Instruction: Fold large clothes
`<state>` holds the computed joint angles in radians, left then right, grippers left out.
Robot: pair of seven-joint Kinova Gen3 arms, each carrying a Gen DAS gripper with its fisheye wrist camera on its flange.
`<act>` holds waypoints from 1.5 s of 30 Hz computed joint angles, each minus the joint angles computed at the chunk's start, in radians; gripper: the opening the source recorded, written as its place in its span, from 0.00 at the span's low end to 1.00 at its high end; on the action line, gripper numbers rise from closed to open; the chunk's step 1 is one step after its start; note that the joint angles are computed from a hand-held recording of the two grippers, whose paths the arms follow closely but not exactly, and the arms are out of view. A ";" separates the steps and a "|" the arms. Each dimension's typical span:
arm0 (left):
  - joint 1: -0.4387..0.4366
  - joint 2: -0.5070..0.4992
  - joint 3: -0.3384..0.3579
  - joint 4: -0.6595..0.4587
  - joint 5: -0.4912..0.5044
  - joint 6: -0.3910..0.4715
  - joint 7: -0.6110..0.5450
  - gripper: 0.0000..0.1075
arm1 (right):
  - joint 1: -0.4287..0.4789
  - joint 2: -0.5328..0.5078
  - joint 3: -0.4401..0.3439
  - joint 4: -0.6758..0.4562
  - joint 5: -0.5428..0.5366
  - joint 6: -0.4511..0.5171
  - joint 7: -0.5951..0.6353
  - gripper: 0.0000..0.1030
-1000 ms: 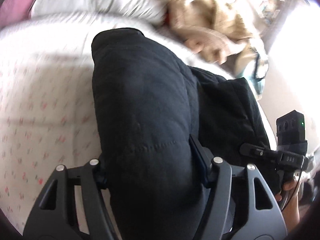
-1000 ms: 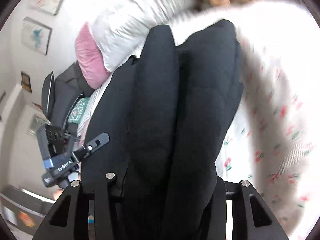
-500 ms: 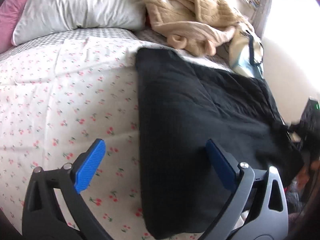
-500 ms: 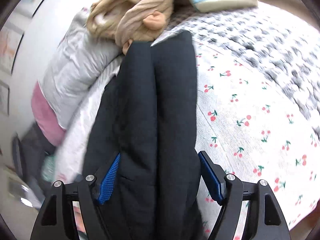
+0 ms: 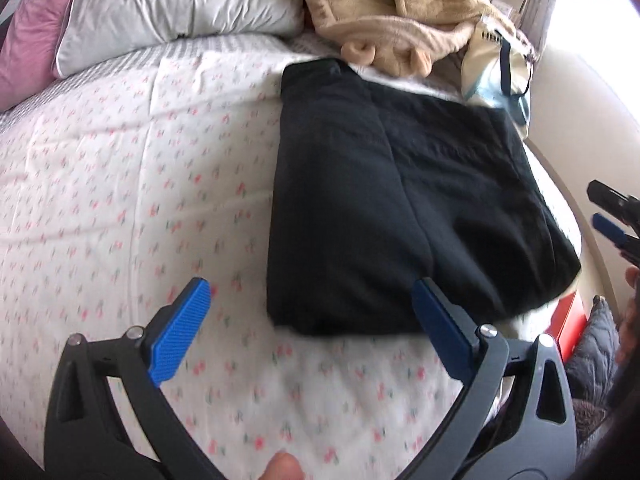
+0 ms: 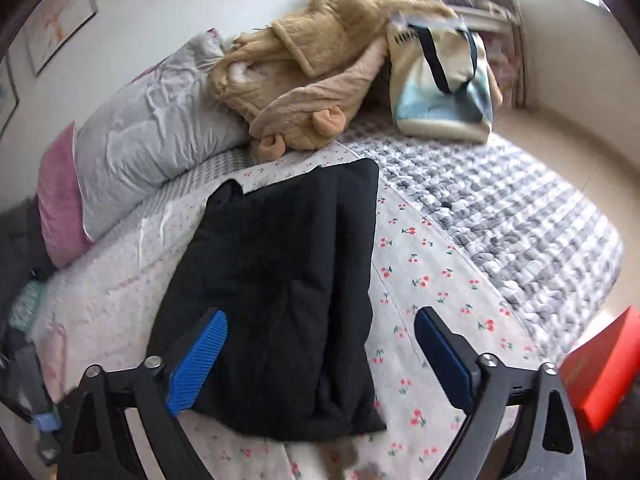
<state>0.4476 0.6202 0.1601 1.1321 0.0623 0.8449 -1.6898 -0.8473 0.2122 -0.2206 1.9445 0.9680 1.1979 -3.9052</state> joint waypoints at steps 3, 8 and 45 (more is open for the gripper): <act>0.025 -0.042 -0.023 0.059 -0.031 0.004 0.036 0.93 | -0.050 0.071 -0.015 -0.108 -0.043 0.087 0.079 0.95; 0.028 -0.101 -0.028 0.163 -0.052 -0.059 0.082 0.93 | -0.095 0.155 0.018 -0.168 -0.087 0.060 0.062 0.95; 0.074 -0.068 -0.010 0.180 -0.102 -0.070 0.088 0.93 | -0.100 0.232 0.118 -0.211 -0.240 0.014 0.207 0.95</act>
<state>0.5218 0.5518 0.1497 1.3120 -0.0402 0.7745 -1.6014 -0.9468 0.4439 -0.1022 1.7334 0.7279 1.2116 -3.6987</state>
